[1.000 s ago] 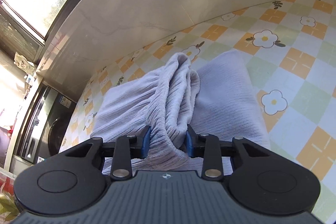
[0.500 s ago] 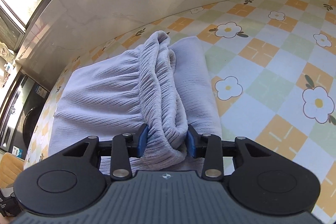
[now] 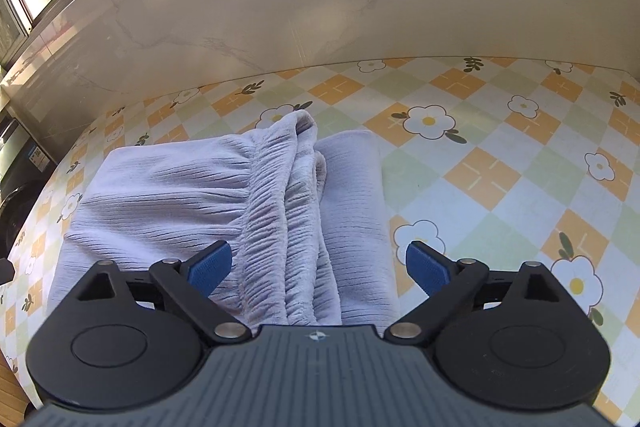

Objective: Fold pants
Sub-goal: 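Regrasp the folded pants with the left gripper while the right gripper regrasps its side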

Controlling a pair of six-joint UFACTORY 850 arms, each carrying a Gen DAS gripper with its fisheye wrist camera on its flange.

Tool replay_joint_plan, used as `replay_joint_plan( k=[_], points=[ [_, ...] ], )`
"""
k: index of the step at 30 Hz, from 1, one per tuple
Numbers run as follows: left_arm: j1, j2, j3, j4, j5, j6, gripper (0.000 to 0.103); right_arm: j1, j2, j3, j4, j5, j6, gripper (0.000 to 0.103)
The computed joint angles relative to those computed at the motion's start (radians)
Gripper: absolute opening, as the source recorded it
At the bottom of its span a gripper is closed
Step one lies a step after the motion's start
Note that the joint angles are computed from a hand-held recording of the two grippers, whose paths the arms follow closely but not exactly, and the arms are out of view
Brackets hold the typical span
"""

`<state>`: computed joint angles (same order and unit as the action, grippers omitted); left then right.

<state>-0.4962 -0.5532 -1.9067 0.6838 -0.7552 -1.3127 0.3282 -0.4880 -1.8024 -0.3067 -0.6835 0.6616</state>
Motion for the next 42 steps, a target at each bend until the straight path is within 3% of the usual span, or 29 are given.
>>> replay_joint_plan(
  k=[4,7,10,14,21,28,42],
  points=[
    [0.038,-0.158,-0.229,-0.123,-0.023,0.194,0.102,-0.022,-0.012,-0.003,0.060,-0.010,-0.064,0.098],
    [0.063,-0.286,-0.420,-0.222,-0.100,0.316,0.102,-0.021,-0.002,0.027,0.026,0.002,-0.070,0.098],
    [0.083,-0.404,-0.606,-0.296,-0.228,0.389,0.102,-0.030,0.012,0.055,0.066,0.027,-0.063,0.098],
    [0.102,-0.335,-0.465,-0.367,-0.145,0.431,0.102,-0.052,0.020,0.073,0.168,0.049,-0.110,0.098],
    [0.134,-0.279,-0.332,-0.502,-0.038,0.538,0.102,-0.066,0.019,0.082,0.244,0.057,-0.127,0.101],
    [0.161,-0.279,-0.303,-0.651,0.011,0.625,0.103,-0.061,0.009,0.070,0.224,0.049,-0.125,0.103],
    [0.163,-0.274,-0.290,-0.670,0.029,0.638,0.103,-0.063,0.016,0.083,0.226,0.064,-0.119,0.103]
  ],
)
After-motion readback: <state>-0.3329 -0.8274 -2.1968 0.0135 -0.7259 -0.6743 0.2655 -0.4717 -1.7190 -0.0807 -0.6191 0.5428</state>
